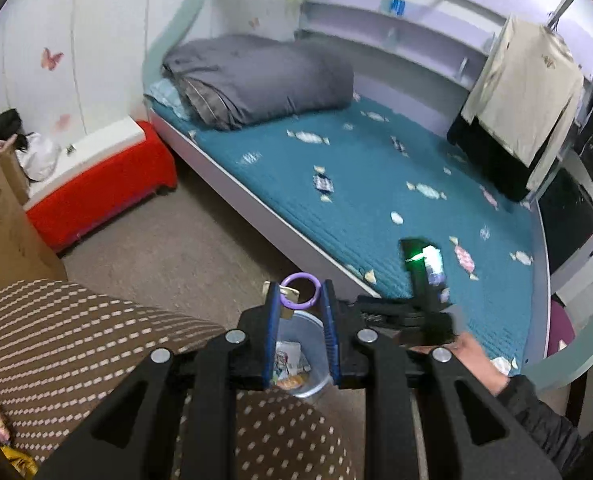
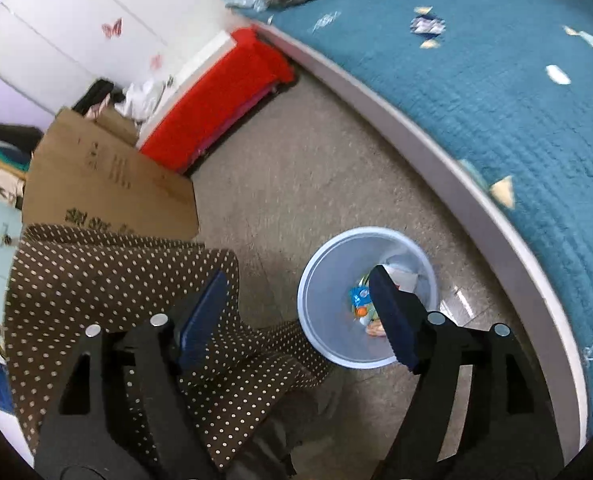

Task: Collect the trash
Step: 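Carry the wrapper and tag over the bin and open both grippers, then move both open tools back over the table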

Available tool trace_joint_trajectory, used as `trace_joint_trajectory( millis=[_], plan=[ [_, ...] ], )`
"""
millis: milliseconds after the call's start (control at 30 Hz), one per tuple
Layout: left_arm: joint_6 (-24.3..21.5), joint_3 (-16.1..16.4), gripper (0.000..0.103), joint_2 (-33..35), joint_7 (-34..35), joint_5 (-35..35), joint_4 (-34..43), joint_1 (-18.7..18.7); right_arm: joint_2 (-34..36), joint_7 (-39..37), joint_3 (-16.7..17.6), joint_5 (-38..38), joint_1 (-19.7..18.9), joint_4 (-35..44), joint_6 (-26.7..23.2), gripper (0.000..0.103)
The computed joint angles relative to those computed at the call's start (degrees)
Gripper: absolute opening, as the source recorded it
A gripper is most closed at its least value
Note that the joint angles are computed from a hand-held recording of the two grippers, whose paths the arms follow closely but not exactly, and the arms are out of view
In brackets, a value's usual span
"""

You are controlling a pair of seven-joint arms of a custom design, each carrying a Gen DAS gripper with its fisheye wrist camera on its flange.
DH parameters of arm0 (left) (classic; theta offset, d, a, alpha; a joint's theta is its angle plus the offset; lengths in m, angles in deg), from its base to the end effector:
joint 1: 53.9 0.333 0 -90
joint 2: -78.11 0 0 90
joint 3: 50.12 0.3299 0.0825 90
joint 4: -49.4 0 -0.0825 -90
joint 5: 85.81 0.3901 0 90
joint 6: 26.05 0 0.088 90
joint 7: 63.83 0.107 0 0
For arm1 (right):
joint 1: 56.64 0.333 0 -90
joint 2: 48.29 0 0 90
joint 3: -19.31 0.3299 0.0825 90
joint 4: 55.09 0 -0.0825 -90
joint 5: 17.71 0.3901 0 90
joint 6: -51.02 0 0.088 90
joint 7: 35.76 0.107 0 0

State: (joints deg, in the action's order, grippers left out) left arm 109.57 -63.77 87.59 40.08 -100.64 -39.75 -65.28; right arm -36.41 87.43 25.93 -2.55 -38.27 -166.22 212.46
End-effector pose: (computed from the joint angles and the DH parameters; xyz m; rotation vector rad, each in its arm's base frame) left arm 0.6090 -0.2723 0.6387 -1.3721 2.4183 -0.9712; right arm 0.6012 0.2607 0.4655 -1.3790 2.0266 -0.0032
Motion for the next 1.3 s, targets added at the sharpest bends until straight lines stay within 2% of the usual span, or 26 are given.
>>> trace_joint_trajectory(
  millis=[67, 233, 367, 433, 467, 500, 667, 933, 1100, 1300],
  plan=[
    [-2.30, -0.19, 0.019, 3.39, -0.69, 1.32, 3.39, -0.69, -2.75, 2.42, -1.09, -1.68, 0.50, -2.92, 1.66, 0.080],
    [-8.77, -0.49, 0.020, 11.55, -2.77, 5.51, 12.41, -2.86, -7.16, 6.70, -2.06, -5.86, 0.83, -6.94, 4.39, 0.082],
    [-15.02, -0.52, 0.023, 17.46, -3.49, 7.68, 20.03, -4.17, -8.02, 9.97, -2.38, -9.46, 0.63, -6.79, 5.02, 0.092],
    [-17.24, 0.24, 0.050, 19.76, -5.46, 9.63, 23.25, -5.27, -8.21, 10.58, -2.25, -10.38, 0.52, -6.27, 5.32, 0.094],
    [-16.88, 0.70, 0.076, 20.01, -6.72, 10.55, 23.49, -5.66, -8.40, 10.88, -2.22, -10.93, 0.51, -6.15, 5.30, 0.096],
    [-15.50, 1.56, 0.089, 19.73, -8.74, 12.15, 22.94, -6.26, -8.60, 11.80, -2.32, -12.18, 0.58, -5.95, 5.06, 0.097],
    [-14.00, 1.53, 0.089, 18.32, -12.02, 12.74, 21.59, -5.20, -8.97, 17.16, -2.60, -19.31, 1.16, -4.09, 3.52, 0.097],
    [-1.33, 1.35, 0.093, 6.32, -12.22, 14.07, 6.44, -3.12, -10.13, 27.81, -1.99, -32.62, 2.30, -0.68, -1.09, 0.097],
    [3.31, 1.27, 0.094, -0.13, -12.09, 14.09, -0.19, -2.06, -10.92, 28.71, -0.93, -35.89, 2.73, 1.75, -2.13, 0.097],
    [7.82, 1.58, 0.094, -7.23, -10.98, 10.71, -7.24, -0.39, -10.19, 27.24, 0.43, -38.74, 4.46, 7.30, -5.31, 0.097]
  ],
)
